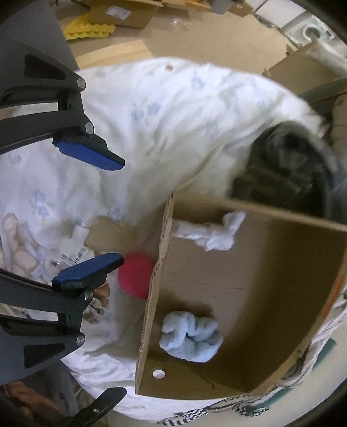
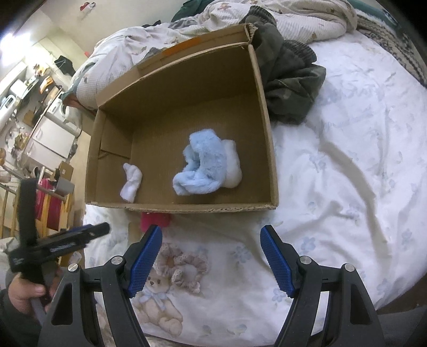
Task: Organize soft objects
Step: 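Lower the right gripper to the lace scrunchie in front of the box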
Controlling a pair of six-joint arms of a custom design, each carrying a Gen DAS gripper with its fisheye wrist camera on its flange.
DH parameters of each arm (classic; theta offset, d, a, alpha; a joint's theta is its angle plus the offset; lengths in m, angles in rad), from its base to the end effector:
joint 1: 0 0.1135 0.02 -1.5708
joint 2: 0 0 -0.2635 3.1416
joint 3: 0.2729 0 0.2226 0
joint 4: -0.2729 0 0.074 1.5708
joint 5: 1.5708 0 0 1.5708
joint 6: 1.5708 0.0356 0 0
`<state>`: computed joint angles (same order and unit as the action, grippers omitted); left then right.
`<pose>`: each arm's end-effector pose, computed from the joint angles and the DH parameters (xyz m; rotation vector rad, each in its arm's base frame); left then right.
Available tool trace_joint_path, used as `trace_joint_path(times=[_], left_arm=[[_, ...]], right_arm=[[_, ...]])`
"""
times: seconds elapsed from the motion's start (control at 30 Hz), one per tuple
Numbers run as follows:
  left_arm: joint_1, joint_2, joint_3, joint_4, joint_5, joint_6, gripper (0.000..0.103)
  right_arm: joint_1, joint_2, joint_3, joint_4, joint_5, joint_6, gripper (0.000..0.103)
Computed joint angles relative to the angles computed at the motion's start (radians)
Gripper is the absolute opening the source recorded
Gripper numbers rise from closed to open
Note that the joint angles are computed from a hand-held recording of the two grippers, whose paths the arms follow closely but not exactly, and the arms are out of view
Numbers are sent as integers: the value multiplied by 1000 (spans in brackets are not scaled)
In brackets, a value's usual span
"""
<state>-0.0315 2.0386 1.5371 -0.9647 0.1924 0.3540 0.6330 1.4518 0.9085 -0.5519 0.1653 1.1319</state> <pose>0.3666 -0.0184 0.1899 0.5889 2.9383 -0.2603 0.2076 0.1451 0.2187 0.7168 2.5947 0.3622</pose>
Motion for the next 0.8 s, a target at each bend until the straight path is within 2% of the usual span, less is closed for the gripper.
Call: trace_joint_path(times=[0.17, 0.23, 0.37, 0.43, 0.47, 0.53, 0.8], left_arm=[[-49, 75, 15, -9, -5, 1, 55], [-58, 103, 24, -15, -8, -7, 49], [-69, 129, 7, -13, -22, -23, 43], [-70, 128, -6, -4, -22, -22, 23], [-69, 127, -5, -8, -14, -22, 22], [-67, 112, -11, 0, -6, -19, 9], [-19, 31, 4, -24, 53, -4, 7]], right_arm=[[-23, 26, -6, 19, -25, -10, 80], [-31, 41, -5, 21, -35, -16, 81], [-42, 63, -7, 33, -49, -26, 80], [-43, 69, -3, 34, -49, -31, 80], [-44, 75, 2, 33, -50, -34, 80], [-46, 84, 8, 34, -53, -38, 80], [-41, 108, 9, 44, -68, -38, 80]])
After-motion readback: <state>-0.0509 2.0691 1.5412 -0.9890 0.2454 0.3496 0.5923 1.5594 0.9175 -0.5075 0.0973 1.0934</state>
